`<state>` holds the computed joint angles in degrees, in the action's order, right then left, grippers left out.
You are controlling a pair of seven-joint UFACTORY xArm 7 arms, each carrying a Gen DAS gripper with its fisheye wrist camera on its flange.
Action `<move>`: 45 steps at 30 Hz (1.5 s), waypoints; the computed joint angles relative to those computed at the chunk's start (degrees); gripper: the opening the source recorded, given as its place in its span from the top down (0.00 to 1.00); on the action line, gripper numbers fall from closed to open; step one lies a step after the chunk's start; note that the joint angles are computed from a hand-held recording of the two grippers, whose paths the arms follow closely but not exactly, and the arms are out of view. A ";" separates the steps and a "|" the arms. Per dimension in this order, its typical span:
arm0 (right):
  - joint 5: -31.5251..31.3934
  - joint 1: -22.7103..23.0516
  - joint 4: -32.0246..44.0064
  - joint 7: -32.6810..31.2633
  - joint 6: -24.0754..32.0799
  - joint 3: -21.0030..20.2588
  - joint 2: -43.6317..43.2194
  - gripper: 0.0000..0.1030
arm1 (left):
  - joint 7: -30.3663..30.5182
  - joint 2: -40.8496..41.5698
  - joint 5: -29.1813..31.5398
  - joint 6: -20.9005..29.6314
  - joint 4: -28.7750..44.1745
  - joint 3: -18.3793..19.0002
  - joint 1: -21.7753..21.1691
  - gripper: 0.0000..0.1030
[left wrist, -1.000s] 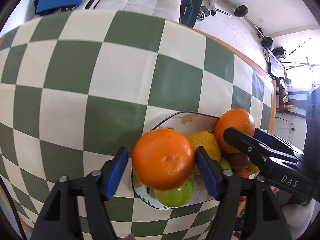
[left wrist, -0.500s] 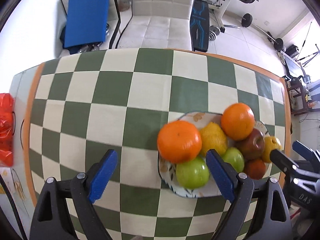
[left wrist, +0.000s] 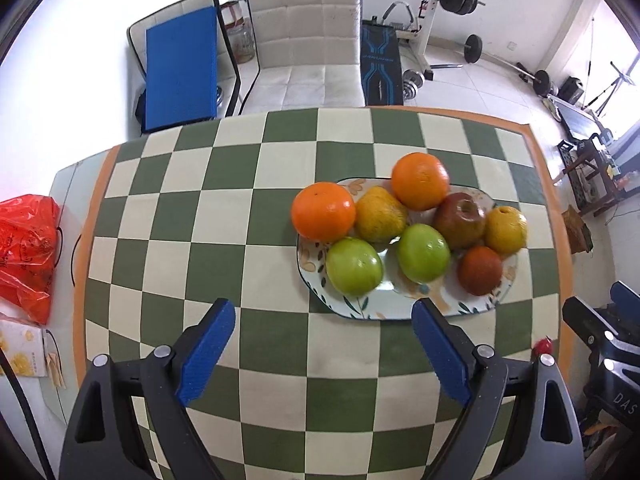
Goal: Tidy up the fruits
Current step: 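Open both tools and lift them away from the plate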
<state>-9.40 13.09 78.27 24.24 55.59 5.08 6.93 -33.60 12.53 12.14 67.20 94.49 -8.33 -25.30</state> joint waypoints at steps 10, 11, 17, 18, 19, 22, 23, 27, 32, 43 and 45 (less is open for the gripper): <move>-0.03 -0.73 -7.36 1.43 1.55 1.65 -15.01 0.06 | -1.66 -10.28 -0.34 -0.41 -3.91 -2.60 -0.41 0.12; -0.36 -0.81 -7.72 1.65 1.87 2.04 -16.45 0.06 | -1.87 -10.99 -0.29 0.13 -3.74 -2.88 -0.38 0.12; 0.33 -1.10 -7.90 2.17 4.28 3.73 -22.72 0.06 | -1.53 -14.18 -0.88 1.92 -2.95 -4.29 -0.04 0.12; 0.63 -1.12 -7.67 2.19 4.58 3.91 -23.48 0.06 | -1.55 -14.50 -0.47 2.60 -2.50 -4.60 -0.10 0.12; 1.00 -1.14 -7.51 2.16 4.82 4.04 -24.21 0.06 | -1.54 -15.02 -0.45 2.85 -2.50 -4.77 -0.09 0.12; 1.74 -1.17 -6.46 1.85 6.24 4.54 -26.16 0.06 | -1.49 -16.30 -0.27 3.93 -2.01 -5.38 -0.08 0.12; 1.80 -1.26 -6.26 1.90 6.54 4.73 -26.62 0.06 | -1.51 -16.67 -0.22 4.39 -1.77 -5.60 -0.09 0.12; 2.38 -1.47 -5.06 1.72 8.22 5.18 -28.81 0.06 | -1.89 -18.01 0.10 5.58 -1.11 -6.43 -0.15 0.12; 3.14 -1.64 -3.76 2.07 10.48 5.96 -31.22 0.06 | -2.17 -19.01 0.33 7.04 0.17 -7.41 -0.28 0.12; 3.98 -2.29 -2.15 1.88 12.84 6.66 -33.35 0.06 | -3.63 -20.27 1.71 7.84 0.65 -8.50 -0.15 0.12; 4.23 -2.30 -2.30 1.70 12.70 6.53 -33.52 0.06 | -3.63 -20.69 1.60 7.53 0.21 -8.44 -0.05 0.12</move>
